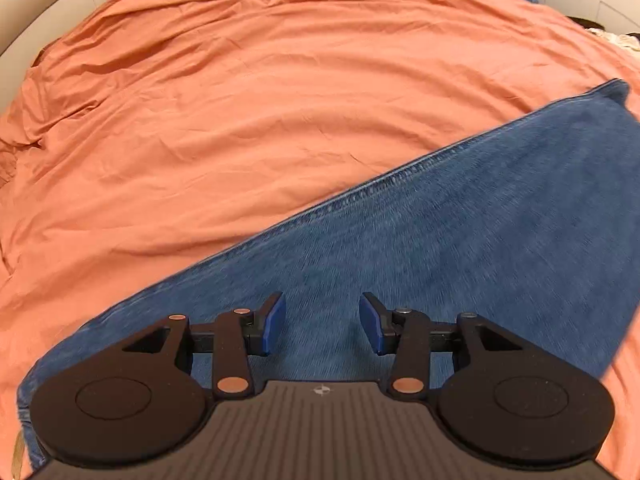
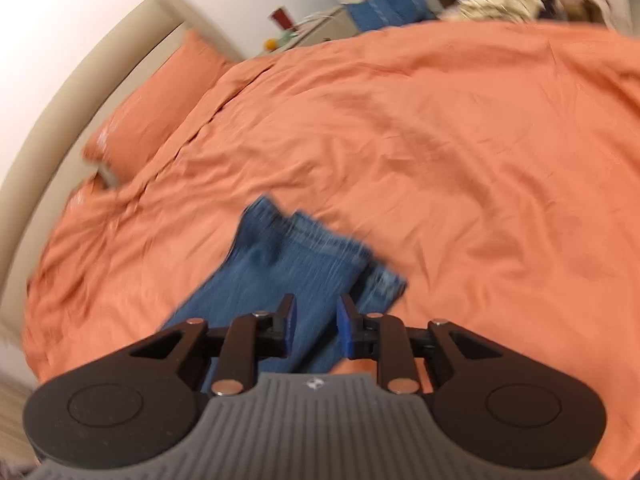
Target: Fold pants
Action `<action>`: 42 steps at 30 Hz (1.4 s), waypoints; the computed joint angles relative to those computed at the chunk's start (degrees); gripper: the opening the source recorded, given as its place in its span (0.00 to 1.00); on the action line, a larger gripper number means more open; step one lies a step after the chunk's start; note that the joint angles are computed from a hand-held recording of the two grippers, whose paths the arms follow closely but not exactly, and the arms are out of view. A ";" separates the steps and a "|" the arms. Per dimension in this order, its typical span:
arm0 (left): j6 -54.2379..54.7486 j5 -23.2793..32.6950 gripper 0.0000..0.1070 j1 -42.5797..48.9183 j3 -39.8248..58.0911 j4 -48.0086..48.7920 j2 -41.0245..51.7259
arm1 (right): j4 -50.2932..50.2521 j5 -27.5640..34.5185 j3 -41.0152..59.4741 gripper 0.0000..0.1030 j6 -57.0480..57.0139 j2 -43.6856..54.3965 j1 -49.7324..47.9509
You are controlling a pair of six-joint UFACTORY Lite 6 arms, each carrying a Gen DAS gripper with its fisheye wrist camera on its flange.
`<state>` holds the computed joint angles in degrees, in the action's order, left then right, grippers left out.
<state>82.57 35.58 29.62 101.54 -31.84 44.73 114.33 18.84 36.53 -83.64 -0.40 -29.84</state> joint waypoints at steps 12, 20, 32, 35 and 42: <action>-9.92 -7.11 0.46 -5.85 1.78 6.92 5.72 | 11.35 13.02 7.35 0.00 -10.29 16.06 -6.63; -10.19 -10.10 0.46 -6.74 -0.57 6.84 4.89 | 13.19 8.93 5.26 0.00 -15.99 15.87 -6.34; 1.73 -3.15 0.45 -9.69 -8.68 -4.55 -3.32 | 2.11 27.58 0.72 0.37 -5.41 22.51 -15.86; 3.29 -3.75 0.45 -11.86 -12.19 -6.68 -5.02 | 8.36 32.09 2.68 0.36 -7.79 29.19 -14.51; 3.60 -3.71 0.36 -16.67 -10.74 -9.45 -1.93 | 10.70 34.04 6.02 0.10 -8.74 30.97 -13.91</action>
